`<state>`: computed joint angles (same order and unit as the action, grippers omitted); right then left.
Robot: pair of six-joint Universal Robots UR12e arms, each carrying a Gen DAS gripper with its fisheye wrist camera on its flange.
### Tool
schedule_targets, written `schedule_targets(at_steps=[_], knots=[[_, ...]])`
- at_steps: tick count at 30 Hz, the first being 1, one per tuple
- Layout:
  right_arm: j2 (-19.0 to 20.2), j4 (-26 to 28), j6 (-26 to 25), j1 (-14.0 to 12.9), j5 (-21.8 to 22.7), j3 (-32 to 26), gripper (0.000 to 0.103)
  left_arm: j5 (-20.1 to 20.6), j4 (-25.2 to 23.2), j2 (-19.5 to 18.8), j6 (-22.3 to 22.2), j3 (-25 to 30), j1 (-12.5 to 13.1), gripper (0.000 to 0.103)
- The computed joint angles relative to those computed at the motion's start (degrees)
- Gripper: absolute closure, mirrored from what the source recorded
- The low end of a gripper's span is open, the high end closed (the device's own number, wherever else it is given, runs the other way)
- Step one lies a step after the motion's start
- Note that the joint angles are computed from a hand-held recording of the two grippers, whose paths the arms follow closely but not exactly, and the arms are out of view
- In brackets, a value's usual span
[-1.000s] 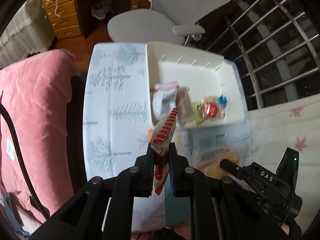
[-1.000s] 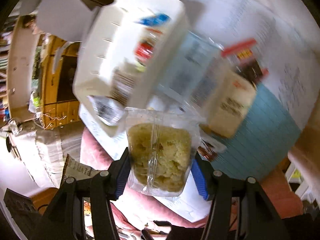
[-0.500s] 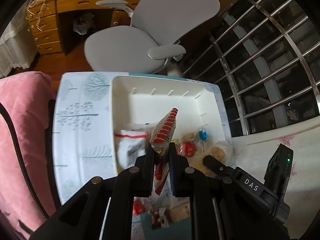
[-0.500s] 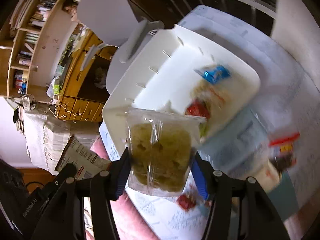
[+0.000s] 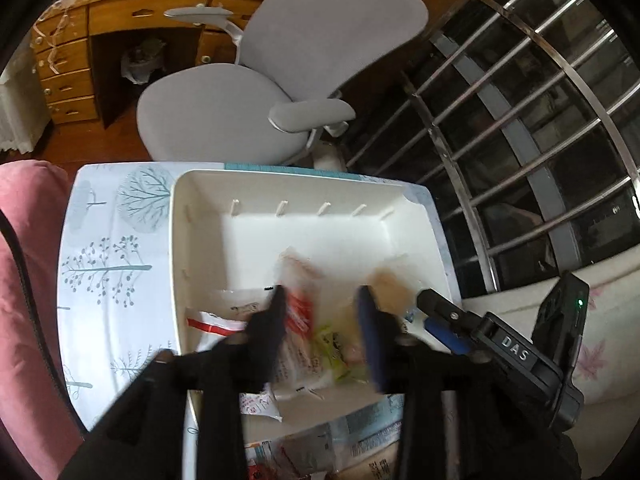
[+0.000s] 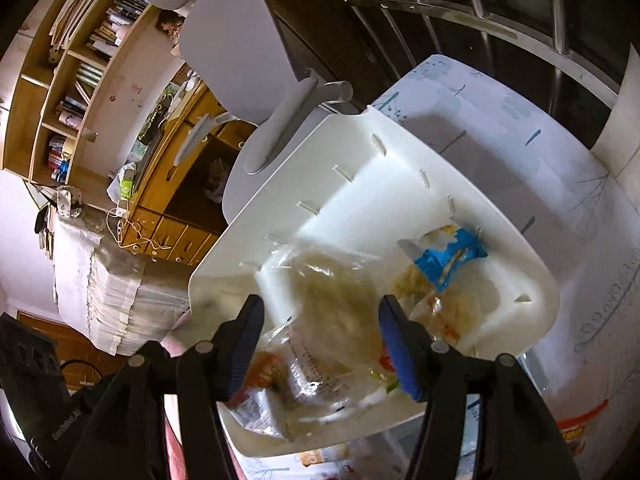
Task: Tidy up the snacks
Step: 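Carry the LIPO packet and cookie bag over the tray and open both tools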
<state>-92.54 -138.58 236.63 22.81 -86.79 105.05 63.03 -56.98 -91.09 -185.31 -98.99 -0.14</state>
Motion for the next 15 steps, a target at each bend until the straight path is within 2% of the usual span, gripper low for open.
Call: schedule_targets(at_steps=[5,9,13,15], knots=[[-0.82,0.41,0.08,-0.06,-1.05,0.31,0.036,1.99,-3.22,0.21,1.57,0.72,-0.28,0.044],[-1.76,0.99,-1.11,0.68,-2.5,0.14,0.034,2.2,-4.69,1.93,2.1,-0.14,0.04,0.034],[-3.3,1.61,-0.8,1.78,-3.73,0.41,0.032,1.73,-6.37,4.32,2.81,-1.45,0.77,0.03],[-4.24,1.31,-0.18,2.47,-4.63,0.78,0.031,1.58,-7.31,5.97,3.14,-2.37,1.3,0.025]])
